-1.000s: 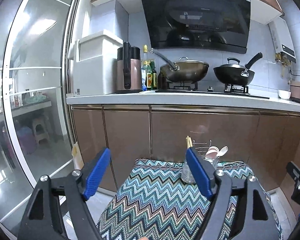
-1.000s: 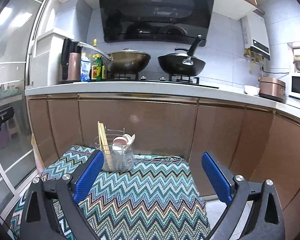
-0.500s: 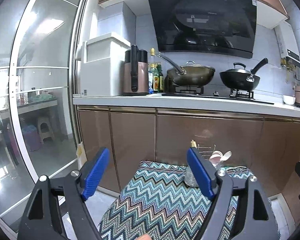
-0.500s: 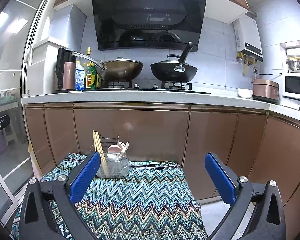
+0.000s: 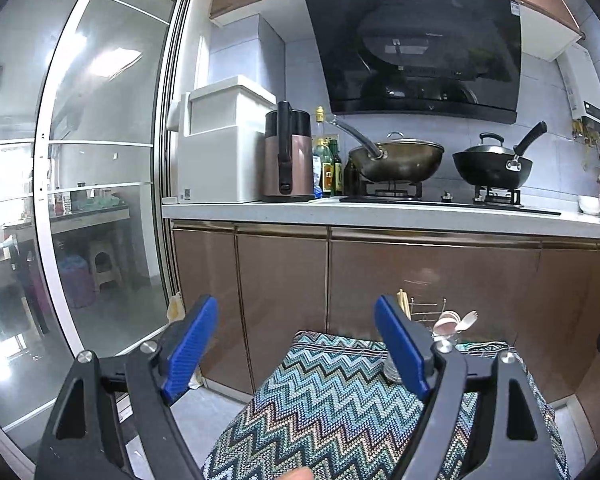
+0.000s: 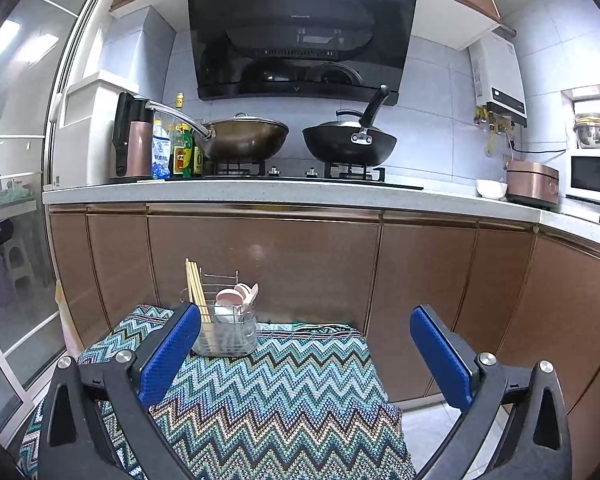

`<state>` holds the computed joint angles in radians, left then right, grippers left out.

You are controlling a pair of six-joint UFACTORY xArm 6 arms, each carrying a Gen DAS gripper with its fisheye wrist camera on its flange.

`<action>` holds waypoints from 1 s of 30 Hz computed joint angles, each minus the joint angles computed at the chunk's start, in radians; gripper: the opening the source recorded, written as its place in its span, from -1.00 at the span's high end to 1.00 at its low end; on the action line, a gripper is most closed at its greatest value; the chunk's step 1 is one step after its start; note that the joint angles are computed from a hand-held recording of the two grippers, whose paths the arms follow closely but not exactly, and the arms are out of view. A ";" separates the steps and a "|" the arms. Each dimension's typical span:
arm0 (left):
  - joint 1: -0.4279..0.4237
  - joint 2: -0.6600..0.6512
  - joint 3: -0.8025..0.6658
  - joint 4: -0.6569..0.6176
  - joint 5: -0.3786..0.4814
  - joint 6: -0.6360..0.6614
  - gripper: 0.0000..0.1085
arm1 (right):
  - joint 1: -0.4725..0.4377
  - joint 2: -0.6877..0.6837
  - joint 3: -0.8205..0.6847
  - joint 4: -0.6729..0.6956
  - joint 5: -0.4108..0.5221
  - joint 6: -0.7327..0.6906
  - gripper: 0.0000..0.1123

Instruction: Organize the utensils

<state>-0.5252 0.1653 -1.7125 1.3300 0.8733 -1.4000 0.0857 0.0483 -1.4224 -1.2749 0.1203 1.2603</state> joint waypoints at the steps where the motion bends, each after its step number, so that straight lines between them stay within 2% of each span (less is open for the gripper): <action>1: 0.001 0.002 -0.003 -0.005 -0.002 0.005 -0.48 | -0.001 0.001 -0.001 -0.004 -0.002 0.004 -0.83; 3: -0.001 0.006 -0.009 -0.009 0.007 0.008 -0.48 | -0.003 0.002 -0.001 -0.002 -0.006 0.009 -0.83; 6: -0.002 0.016 -0.023 -0.024 0.022 0.023 -0.59 | -0.004 0.006 -0.004 0.006 -0.001 0.003 -0.83; 10: -0.007 0.028 -0.039 -0.033 0.052 0.031 -0.60 | -0.009 0.007 -0.002 0.013 0.001 0.003 -0.83; 18: -0.009 0.016 -0.013 -0.010 0.040 0.018 -0.60 | -0.010 0.020 -0.010 0.044 0.011 -0.034 -0.83; 30: 0.003 0.024 -0.012 -0.018 0.030 0.024 -0.60 | -0.016 0.026 -0.021 -0.068 0.038 0.078 -0.83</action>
<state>-0.5226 0.1895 -1.7244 1.3118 0.9029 -1.3760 0.0694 0.0746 -1.4435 -1.3430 0.1587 1.3387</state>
